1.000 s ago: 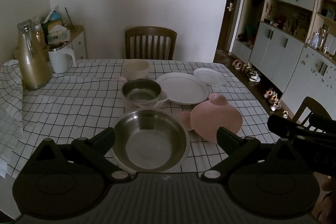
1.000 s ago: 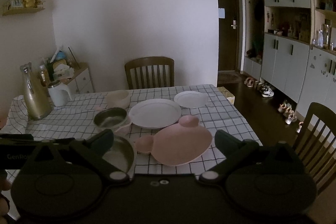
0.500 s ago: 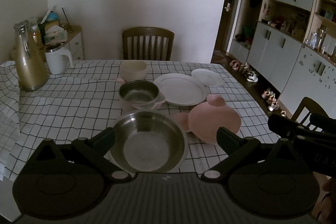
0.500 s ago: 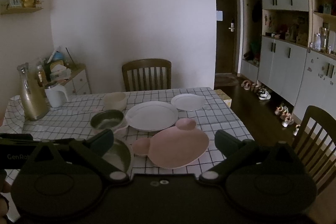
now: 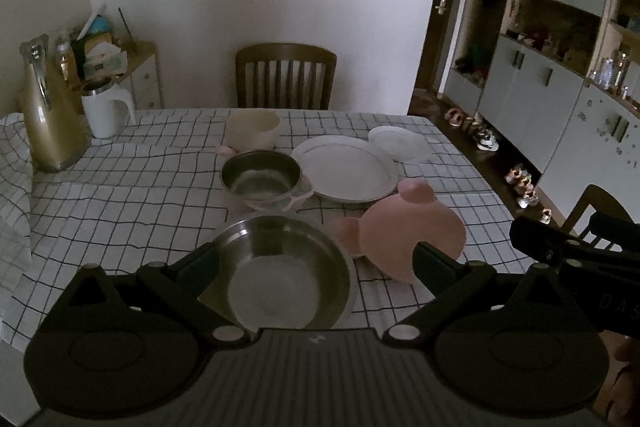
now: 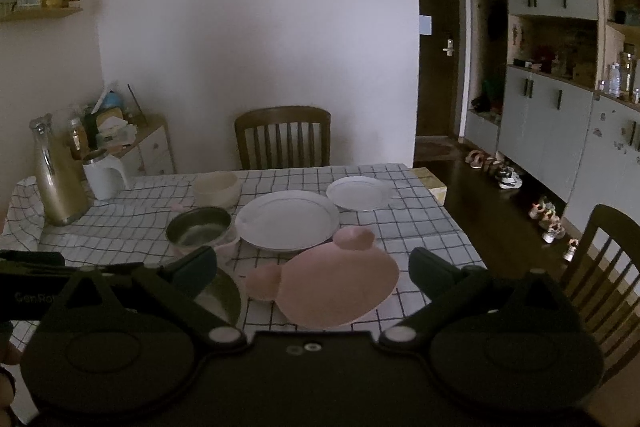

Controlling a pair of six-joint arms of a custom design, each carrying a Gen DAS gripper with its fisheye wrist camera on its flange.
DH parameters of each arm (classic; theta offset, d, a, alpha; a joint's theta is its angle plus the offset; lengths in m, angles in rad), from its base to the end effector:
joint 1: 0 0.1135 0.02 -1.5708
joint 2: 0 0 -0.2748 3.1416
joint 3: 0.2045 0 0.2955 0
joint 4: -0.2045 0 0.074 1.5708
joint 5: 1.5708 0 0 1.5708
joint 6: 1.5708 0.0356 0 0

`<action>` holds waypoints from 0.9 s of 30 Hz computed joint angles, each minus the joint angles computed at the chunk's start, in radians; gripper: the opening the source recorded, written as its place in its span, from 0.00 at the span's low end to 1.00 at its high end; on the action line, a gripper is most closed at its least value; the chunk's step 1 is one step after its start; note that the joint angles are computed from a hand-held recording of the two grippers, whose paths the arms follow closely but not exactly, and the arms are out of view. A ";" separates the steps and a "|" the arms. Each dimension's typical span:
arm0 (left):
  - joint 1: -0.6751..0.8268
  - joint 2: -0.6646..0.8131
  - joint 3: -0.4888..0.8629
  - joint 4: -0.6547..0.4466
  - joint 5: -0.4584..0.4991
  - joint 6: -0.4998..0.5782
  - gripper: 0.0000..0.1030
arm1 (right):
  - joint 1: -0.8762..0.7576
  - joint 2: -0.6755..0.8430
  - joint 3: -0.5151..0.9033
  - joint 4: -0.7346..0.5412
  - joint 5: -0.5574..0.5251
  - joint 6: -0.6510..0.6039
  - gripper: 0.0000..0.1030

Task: Organize plates and bowls

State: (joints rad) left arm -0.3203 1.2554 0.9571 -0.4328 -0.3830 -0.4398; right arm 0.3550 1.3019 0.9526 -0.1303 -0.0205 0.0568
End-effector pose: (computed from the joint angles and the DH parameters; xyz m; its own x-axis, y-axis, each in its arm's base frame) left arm 0.2971 -0.0845 0.2756 -0.5853 -0.2219 -0.7798 -0.2445 0.9654 -0.0912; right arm 0.3154 0.1177 0.2852 -0.4527 -0.1073 -0.8852 -0.3394 0.9387 0.0598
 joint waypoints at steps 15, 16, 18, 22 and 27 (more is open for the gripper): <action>0.005 0.176 0.127 0.010 -0.025 -0.020 1.00 | -0.070 0.164 0.135 -0.005 -0.120 -0.055 0.98; 0.003 0.189 0.136 0.012 -0.031 -0.019 1.00 | -0.074 0.173 0.142 -0.006 -0.124 -0.057 0.98; 0.000 0.208 0.151 0.014 -0.034 -0.016 1.00 | -0.083 0.187 0.154 -0.009 -0.134 -0.061 0.98; 0.004 0.252 0.182 0.035 -0.032 -0.016 1.00 | -0.100 0.227 0.189 -0.010 -0.151 -0.069 0.98; 0.035 0.343 0.262 0.041 -0.004 0.002 1.00 | -0.120 0.316 0.273 -0.032 -0.169 -0.103 0.98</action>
